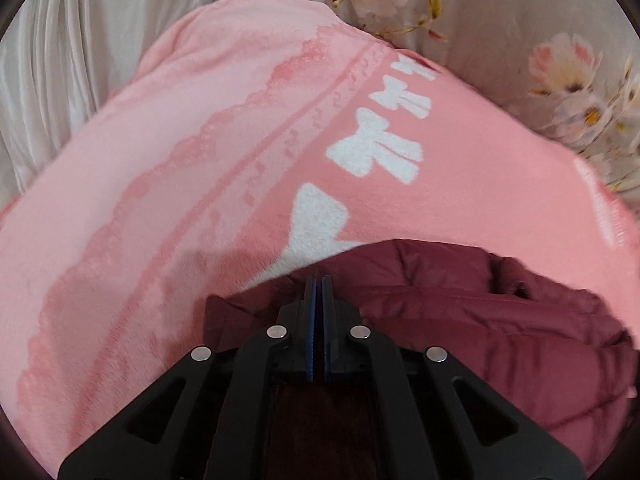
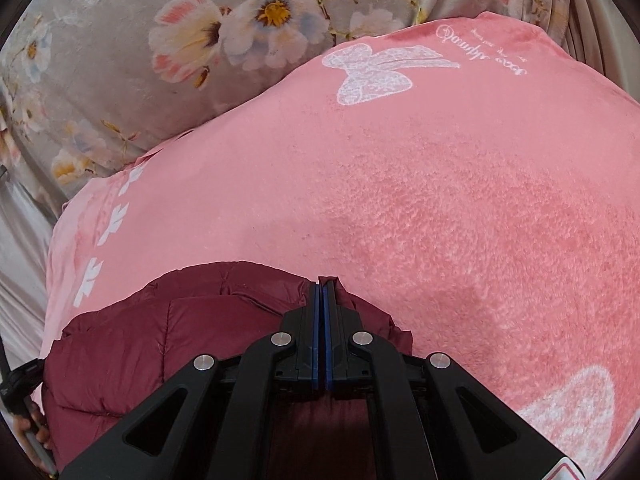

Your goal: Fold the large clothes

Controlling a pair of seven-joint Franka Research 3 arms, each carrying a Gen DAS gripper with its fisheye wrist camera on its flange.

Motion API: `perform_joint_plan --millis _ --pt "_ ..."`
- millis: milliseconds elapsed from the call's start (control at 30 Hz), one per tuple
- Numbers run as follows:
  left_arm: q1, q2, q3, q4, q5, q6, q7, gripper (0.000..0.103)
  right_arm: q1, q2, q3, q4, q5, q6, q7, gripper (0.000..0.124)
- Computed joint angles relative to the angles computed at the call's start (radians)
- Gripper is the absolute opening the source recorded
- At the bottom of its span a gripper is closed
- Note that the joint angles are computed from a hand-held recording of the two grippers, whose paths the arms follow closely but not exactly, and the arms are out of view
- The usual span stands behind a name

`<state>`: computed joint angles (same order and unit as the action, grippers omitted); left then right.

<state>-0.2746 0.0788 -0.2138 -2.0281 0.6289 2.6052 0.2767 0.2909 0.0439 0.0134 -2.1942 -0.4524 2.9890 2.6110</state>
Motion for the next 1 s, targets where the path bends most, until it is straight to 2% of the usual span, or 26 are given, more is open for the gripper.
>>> perform_joint_plan --millis 33,67,100,133,167,267,333,400,433,467,533,567,633,700,767,867,1000 --pt "0.010 -0.020 0.000 -0.030 -0.044 0.049 0.026 0.010 -0.001 0.001 0.001 -0.001 0.006 0.003 -0.004 0.001" --pt "0.021 -0.055 0.001 -0.075 -0.090 0.106 0.048 0.025 -0.001 0.001 0.000 -0.002 0.010 0.008 -0.005 0.001" --pt "0.025 -0.069 0.001 -0.094 -0.103 0.131 0.048 0.035 -0.001 0.001 0.000 -0.006 0.015 0.016 -0.006 0.001" --pt "0.032 -0.094 0.002 -0.128 -0.131 0.176 0.056 0.056 -0.002 0.001 -0.001 -0.012 0.022 0.026 -0.007 0.001" --pt "0.037 -0.109 0.004 -0.158 -0.185 0.226 0.082 0.065 -0.001 0.001 -0.003 -0.015 0.020 0.034 -0.001 0.001" --pt "0.026 -0.097 0.005 -0.183 -0.465 0.302 0.295 0.066 0.000 0.004 -0.006 -0.018 0.032 0.049 -0.005 0.001" --pt "0.028 -0.078 -0.003 -0.169 -0.491 0.299 0.316 0.066 -0.003 0.003 -0.001 -0.028 0.083 0.068 -0.044 0.002" --pt "0.028 -0.055 -0.008 -0.142 -0.455 0.279 0.300 0.065 -0.005 -0.001 0.006 -0.036 0.148 0.079 -0.098 0.004" --pt "0.027 -0.048 -0.009 -0.131 -0.434 0.265 0.285 0.052 -0.003 -0.004 0.005 -0.038 0.157 0.080 -0.105 0.005" --pt "0.026 -0.041 -0.010 -0.117 -0.415 0.250 0.273 0.030 0.001 -0.010 -0.001 -0.039 0.135 0.080 -0.086 0.008" --pt "0.025 -0.046 -0.007 -0.103 -0.362 0.239 0.238 0.012 0.005 -0.020 -0.012 -0.025 0.027 0.066 -0.003 0.004" --pt "0.025 -0.050 -0.003 -0.092 -0.314 0.234 0.204 0.009 0.002 -0.025 -0.012 -0.017 -0.023 0.061 0.034 0.003" --pt "0.026 -0.055 -0.002 -0.065 -0.251 0.210 0.174 0.008 -0.009 -0.036 -0.005 0.023 -0.155 0.025 0.135 0.003" --pt "0.025 -0.042 -0.001 -0.017 -0.170 0.168 0.137 0.007 -0.025 -0.035 0.006 0.065 -0.224 0.009 0.185 0.003" --pt "0.020 -0.015 0.001 0.036 -0.102 0.128 0.109 0.007 -0.028 -0.010 0.013 0.118 -0.237 -0.034 0.178 0.002" --pt "0.002 0.042 0.009 0.108 -0.025 0.052 0.080 0.007 -0.016 0.030 0.011 0.153 -0.183 -0.080 0.116 0.002" --pt "-0.012 0.069 0.019 0.100 -0.001 0.046 0.059 0.007 0.006 0.029 -0.014 0.113 -0.182 -0.059 0.121 0.002"
